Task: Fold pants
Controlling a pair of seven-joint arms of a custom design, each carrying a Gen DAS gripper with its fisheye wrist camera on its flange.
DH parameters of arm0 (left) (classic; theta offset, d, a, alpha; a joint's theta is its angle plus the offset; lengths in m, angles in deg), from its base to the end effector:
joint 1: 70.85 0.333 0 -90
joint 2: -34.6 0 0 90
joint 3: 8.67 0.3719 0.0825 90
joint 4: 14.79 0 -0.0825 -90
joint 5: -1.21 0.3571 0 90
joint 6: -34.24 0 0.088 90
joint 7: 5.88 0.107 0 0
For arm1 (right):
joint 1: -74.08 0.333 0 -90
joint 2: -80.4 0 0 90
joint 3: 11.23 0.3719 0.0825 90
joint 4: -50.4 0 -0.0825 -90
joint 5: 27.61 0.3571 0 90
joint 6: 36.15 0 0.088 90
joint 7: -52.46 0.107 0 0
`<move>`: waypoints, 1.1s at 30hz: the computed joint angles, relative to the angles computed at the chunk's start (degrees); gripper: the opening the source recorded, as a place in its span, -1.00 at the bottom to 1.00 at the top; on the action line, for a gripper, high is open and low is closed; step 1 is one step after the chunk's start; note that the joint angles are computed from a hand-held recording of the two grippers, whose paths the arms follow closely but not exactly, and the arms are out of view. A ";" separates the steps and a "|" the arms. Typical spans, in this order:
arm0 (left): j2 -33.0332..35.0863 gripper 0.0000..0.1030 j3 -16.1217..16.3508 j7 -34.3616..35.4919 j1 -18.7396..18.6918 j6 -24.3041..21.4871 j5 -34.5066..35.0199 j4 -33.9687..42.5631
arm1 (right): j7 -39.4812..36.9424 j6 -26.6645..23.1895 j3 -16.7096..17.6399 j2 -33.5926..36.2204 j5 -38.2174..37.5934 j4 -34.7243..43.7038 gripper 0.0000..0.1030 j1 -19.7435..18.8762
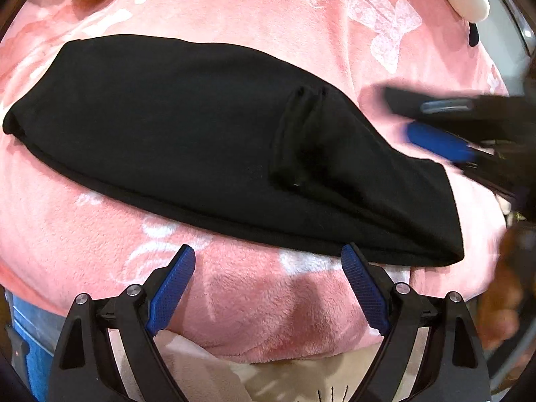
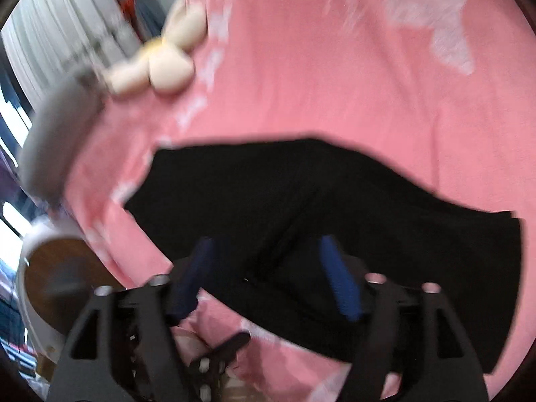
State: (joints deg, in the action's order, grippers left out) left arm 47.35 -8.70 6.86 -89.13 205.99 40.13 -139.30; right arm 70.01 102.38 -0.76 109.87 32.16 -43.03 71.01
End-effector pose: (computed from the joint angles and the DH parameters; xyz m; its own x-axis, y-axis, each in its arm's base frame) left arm 0.5430 -0.2272 0.4221 0.2728 -0.9097 0.3130 -0.7614 -0.4030 -0.5078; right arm 0.7101 0.0720 0.4194 0.6611 -0.6771 -0.3233 -0.6447 -0.2924 -0.7063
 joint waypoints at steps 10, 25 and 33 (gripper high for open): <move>0.81 0.68 12.54 -19.43 -9.07 8.69 17.66 -0.08 | 18.23 3.83 -8.02 8.72 -6.98 6.25 0.54 -6.52; 2.23 0.68 5.57 -34.11 -6.40 -2.05 31.98 5.64 | 14.48 -10.08 2.41 13.76 -3.91 14.14 -0.64 -16.80; 3.37 0.68 -1.43 -29.51 -2.33 -7.33 30.81 7.56 | 12.52 -2.15 -2.48 17.43 -2.67 20.39 -0.57 -18.05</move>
State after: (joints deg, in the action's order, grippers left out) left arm 50.72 -10.13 -22.66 -91.46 198.66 70.94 -131.74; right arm 82.53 100.23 -3.25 127.31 29.49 -22.64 52.96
